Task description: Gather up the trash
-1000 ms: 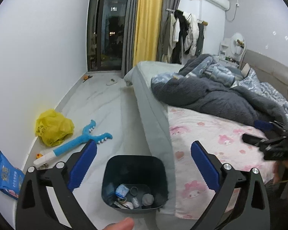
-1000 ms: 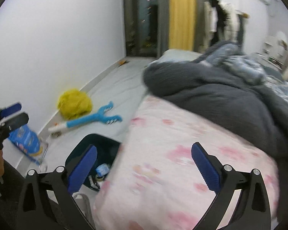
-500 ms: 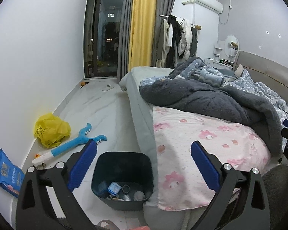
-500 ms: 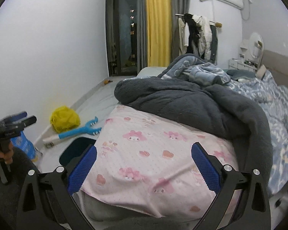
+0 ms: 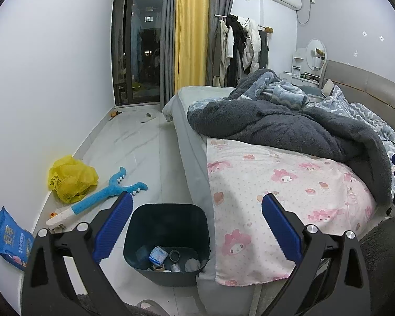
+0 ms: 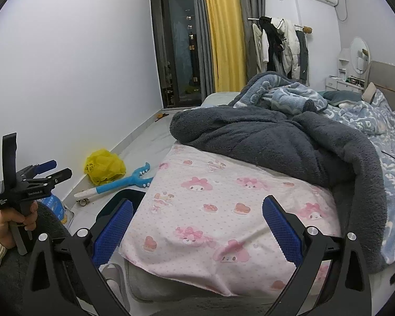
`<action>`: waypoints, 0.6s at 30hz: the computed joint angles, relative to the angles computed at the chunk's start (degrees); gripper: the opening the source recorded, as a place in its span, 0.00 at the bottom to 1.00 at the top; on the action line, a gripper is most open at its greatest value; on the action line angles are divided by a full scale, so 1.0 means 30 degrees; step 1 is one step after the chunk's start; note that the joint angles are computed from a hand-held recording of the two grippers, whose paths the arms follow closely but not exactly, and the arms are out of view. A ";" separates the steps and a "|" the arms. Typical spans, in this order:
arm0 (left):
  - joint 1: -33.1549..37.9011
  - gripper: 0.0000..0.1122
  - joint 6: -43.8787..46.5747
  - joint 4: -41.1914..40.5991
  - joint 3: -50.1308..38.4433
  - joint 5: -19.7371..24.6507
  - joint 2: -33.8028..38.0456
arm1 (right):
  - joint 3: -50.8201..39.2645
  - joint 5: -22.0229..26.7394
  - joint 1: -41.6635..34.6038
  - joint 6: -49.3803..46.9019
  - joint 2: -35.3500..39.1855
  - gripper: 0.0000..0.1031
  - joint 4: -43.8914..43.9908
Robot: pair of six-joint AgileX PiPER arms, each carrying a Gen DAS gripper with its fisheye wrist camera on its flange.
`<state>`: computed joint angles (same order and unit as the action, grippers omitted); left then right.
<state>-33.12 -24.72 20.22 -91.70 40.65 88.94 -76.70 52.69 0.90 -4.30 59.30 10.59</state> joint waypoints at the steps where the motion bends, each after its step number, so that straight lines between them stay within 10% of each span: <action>1: -0.0011 0.89 -0.0048 0.0032 -0.0012 0.0020 0.0002 | 0.0006 -0.0016 -0.0012 -0.0011 -0.0005 0.97 0.0030; 18: -0.0027 0.89 -0.0053 0.0037 0.0088 -0.0050 0.0015 | -0.0012 -0.0046 0.0105 0.0153 0.0000 0.97 -0.0004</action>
